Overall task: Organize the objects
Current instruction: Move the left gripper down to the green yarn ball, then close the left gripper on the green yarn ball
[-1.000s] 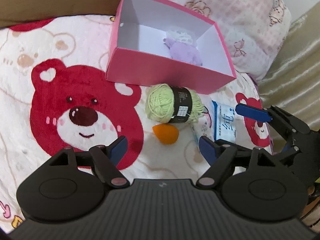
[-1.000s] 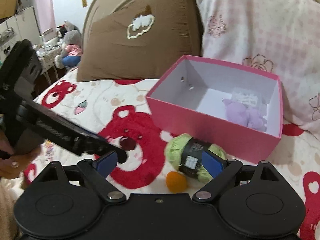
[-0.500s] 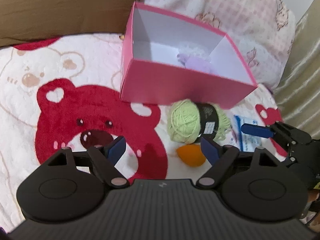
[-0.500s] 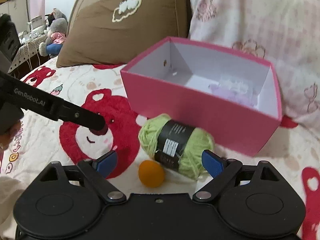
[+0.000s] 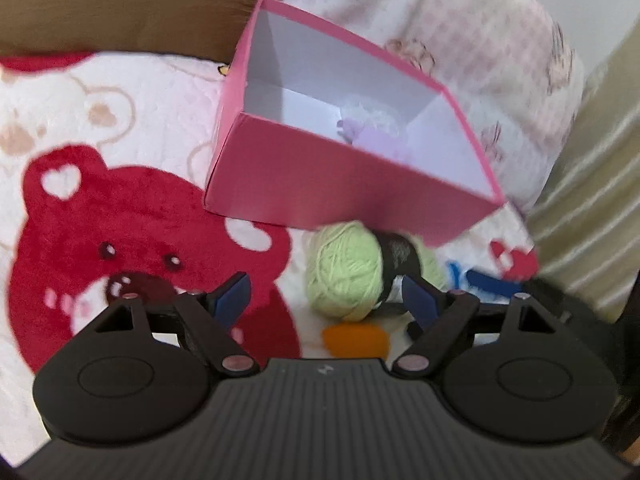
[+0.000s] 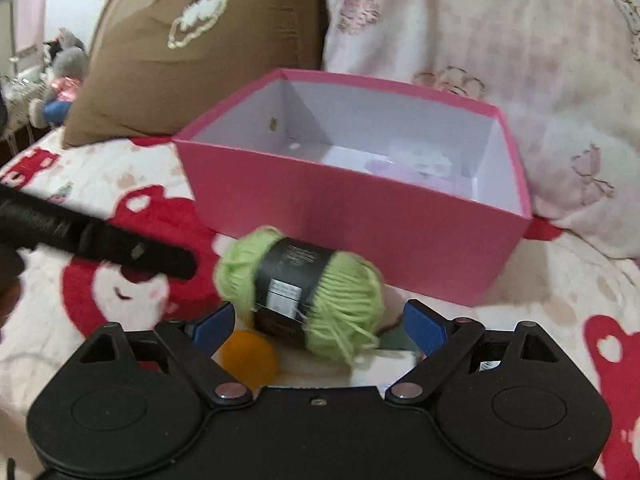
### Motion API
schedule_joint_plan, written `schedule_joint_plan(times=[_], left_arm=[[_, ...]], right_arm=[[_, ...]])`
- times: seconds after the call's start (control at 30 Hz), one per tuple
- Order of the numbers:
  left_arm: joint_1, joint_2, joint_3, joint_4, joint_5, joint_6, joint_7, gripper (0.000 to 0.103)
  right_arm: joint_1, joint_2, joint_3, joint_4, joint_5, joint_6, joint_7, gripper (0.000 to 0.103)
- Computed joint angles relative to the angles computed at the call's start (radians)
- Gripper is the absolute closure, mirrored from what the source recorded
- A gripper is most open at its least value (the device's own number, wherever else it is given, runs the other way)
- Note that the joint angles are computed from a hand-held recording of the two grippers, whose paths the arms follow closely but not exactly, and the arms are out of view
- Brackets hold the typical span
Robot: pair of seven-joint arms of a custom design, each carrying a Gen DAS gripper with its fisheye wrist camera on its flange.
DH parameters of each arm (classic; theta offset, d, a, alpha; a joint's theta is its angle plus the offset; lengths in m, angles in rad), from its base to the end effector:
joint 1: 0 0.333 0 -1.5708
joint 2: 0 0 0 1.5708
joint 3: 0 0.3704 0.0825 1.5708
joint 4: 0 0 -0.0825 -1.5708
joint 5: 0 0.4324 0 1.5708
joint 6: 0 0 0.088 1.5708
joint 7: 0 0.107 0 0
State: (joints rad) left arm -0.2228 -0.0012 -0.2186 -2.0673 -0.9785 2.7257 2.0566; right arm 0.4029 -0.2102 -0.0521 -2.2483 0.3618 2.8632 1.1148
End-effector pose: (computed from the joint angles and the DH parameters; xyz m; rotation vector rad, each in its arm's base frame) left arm 0.5819 -0.2408 0.5254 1.8426 -2.1275 1.3328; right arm 0.5365 0.1733 0.5798 -2.0272 1.2056 -0.5494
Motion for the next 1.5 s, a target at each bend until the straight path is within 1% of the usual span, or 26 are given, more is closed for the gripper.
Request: schedule_joint_plan(times=[0.03,0.07,0.13,0.2,0.27,0.3,0.33,0.37,0.4,0.47,0.57,0.67,0.77,0.8,0.9,0.93,1.0,1.1,1.27,1.4,1.5], left_arm=[[0.001,0.005,0.001,0.006,-0.026,-0.005,0.014,0.021],[-0.001,0.009,-0.001,0.007,-0.028,0.009,0.021,0.022],[-0.008,0.013,-0.009,0.003,0.010,0.049,0.010,0.022],[-0.011,0.021,-0.012,0.006,0.039,0.059,-0.009,0.024],[-0.015,0.023,-0.017,0.009,0.044,0.060,-0.008,0.025],[-0.020,0.021,-0.023,0.002,0.047,0.084,0.008,0.029],[-0.026,0.020,-0.030,-0.002,0.030,0.101,0.051,0.029],[-0.031,0.024,-0.034,0.000,0.004,0.100,0.091,0.029],[-0.033,0.032,-0.035,0.006,0.004,0.089,0.083,0.032],[-0.034,0.050,-0.038,0.022,-0.028,0.068,0.073,0.036],[-0.039,0.073,-0.048,0.037,-0.045,0.104,0.056,0.039],[-0.047,0.089,-0.049,0.043,0.060,0.142,-0.008,0.045],[-0.043,0.093,-0.050,0.035,0.133,0.167,-0.036,0.045],[-0.033,0.096,-0.052,0.039,0.120,0.151,-0.031,0.045],[-0.002,0.105,-0.060,0.057,0.017,0.086,0.008,0.046],[0.004,0.109,-0.062,0.062,-0.012,0.068,0.032,0.048],[0.011,0.112,-0.065,0.069,-0.054,0.042,0.086,0.060],[0.006,0.110,-0.062,0.066,-0.051,0.031,0.093,0.062],[0.010,0.109,-0.057,0.074,-0.085,-0.008,0.108,0.062],[0.009,0.113,-0.052,0.079,-0.072,-0.029,0.087,0.062],[0.012,0.121,-0.051,0.086,-0.070,-0.048,0.083,0.062]], right_arm=[[0.015,0.002,-0.012,0.003,0.027,-0.003,-0.027,0.010],[0.015,0.006,-0.009,0.000,0.030,0.011,-0.034,0.009],[0.010,0.017,-0.003,-0.004,0.024,0.038,-0.030,0.009],[0.006,0.031,-0.003,0.002,0.030,0.038,-0.018,0.009],[0.015,0.043,-0.016,0.011,0.083,0.027,-0.037,0.009],[0.020,0.050,-0.021,0.016,0.118,0.025,-0.054,0.009],[0.018,0.052,-0.016,0.014,0.135,0.027,-0.058,0.009],[0.020,0.059,-0.016,0.017,0.162,0.027,-0.074,0.009],[0.015,0.066,-0.009,0.021,0.169,0.023,-0.074,0.010],[-0.014,0.076,0.020,0.034,0.121,-0.001,-0.015,0.009],[-0.025,0.079,0.039,0.040,0.101,-0.005,-0.008,0.009],[-0.035,0.087,0.047,0.040,0.084,0.002,0.013,0.009],[-0.047,0.100,0.051,0.048,0.076,0.004,0.039,0.009],[-0.050,0.103,0.051,0.051,0.078,0.000,0.042,0.009],[-0.053,0.108,0.049,0.061,0.116,-0.025,0.031,0.009],[-0.055,0.107,0.052,0.058,0.116,-0.021,0.030,0.009],[-0.055,0.108,0.056,0.057,0.116,-0.020,0.014,0.010],[-0.053,0.112,0.060,0.066,0.115,-0.035,-0.030,0.010],[-0.065,0.113,0.069,0.075,0.087,-0.049,0.001,0.010],[-0.069,0.121,0.079,0.082,0.045,-0.039,0.038,0.010],[-0.068,0.137,0.080,0.093,0.053,-0.038,0.036,0.007]])
